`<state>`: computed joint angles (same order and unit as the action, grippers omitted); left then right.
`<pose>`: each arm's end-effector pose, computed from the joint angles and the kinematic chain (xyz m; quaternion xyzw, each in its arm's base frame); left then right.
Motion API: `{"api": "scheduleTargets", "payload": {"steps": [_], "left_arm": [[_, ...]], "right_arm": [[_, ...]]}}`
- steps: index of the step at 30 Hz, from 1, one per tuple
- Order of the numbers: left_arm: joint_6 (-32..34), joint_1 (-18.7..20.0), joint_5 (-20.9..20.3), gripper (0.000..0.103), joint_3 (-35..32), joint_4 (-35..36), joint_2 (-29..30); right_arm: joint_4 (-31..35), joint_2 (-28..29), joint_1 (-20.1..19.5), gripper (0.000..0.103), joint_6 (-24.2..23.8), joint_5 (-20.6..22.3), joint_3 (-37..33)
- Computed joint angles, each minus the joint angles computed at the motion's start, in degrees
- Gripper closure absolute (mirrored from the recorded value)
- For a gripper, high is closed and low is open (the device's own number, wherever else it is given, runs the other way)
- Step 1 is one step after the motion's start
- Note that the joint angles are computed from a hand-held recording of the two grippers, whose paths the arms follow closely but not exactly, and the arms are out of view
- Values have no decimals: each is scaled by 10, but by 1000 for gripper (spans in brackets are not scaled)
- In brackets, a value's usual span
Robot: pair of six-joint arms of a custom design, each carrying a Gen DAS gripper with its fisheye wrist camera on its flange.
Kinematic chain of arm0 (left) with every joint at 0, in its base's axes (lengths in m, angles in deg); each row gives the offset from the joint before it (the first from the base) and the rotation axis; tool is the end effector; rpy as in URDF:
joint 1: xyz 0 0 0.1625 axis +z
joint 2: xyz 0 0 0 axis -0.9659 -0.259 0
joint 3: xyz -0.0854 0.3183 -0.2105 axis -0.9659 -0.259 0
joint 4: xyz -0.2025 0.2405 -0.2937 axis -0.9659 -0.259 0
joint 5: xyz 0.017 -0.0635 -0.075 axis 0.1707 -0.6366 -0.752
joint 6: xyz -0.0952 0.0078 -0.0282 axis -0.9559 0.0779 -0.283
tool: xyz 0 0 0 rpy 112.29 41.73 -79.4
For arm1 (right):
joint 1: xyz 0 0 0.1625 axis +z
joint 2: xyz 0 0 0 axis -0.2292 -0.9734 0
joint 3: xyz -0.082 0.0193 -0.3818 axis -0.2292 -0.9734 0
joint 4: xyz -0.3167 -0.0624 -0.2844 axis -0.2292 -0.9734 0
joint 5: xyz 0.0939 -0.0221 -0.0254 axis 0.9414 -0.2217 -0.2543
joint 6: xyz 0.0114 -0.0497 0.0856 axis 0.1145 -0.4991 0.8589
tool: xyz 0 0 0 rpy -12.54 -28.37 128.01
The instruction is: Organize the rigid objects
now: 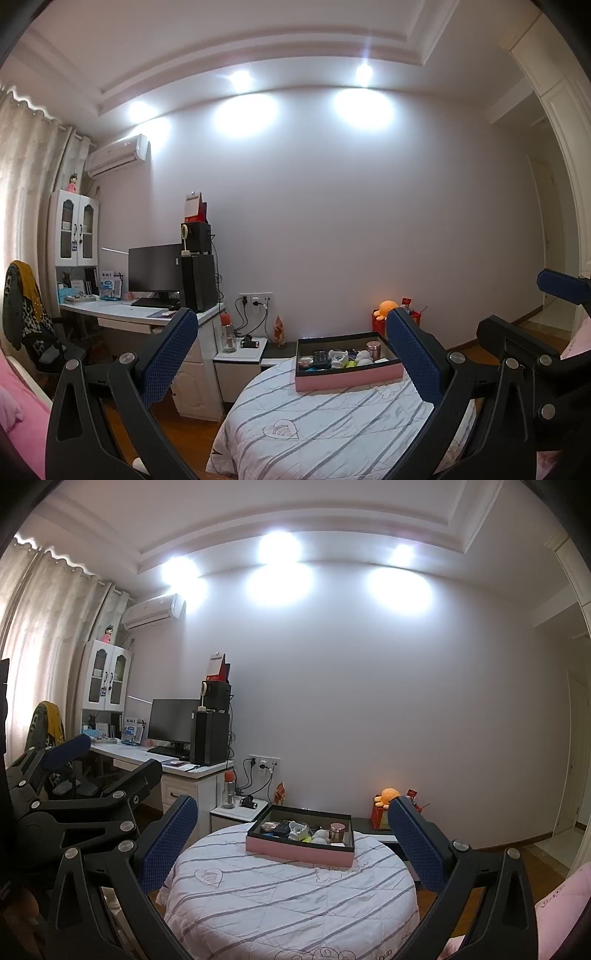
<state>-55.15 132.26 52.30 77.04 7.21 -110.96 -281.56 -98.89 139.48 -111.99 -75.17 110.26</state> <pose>-0.1663 -0.5446 0.3398 0.4283 0.6626 -0.5991 0.1363 0.4234 -0.4773 0.0815 0.2018 -0.6106 0.6575 0.3927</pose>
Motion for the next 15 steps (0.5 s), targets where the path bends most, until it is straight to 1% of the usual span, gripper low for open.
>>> {"api": "scheduleTargets", "payload": {"steps": [15], "left_arm": [[0, 7, -8, 0, -13, 1, 7]], "right_arm": [[27, 7, -3, 0, 7, 8, -13]]}}
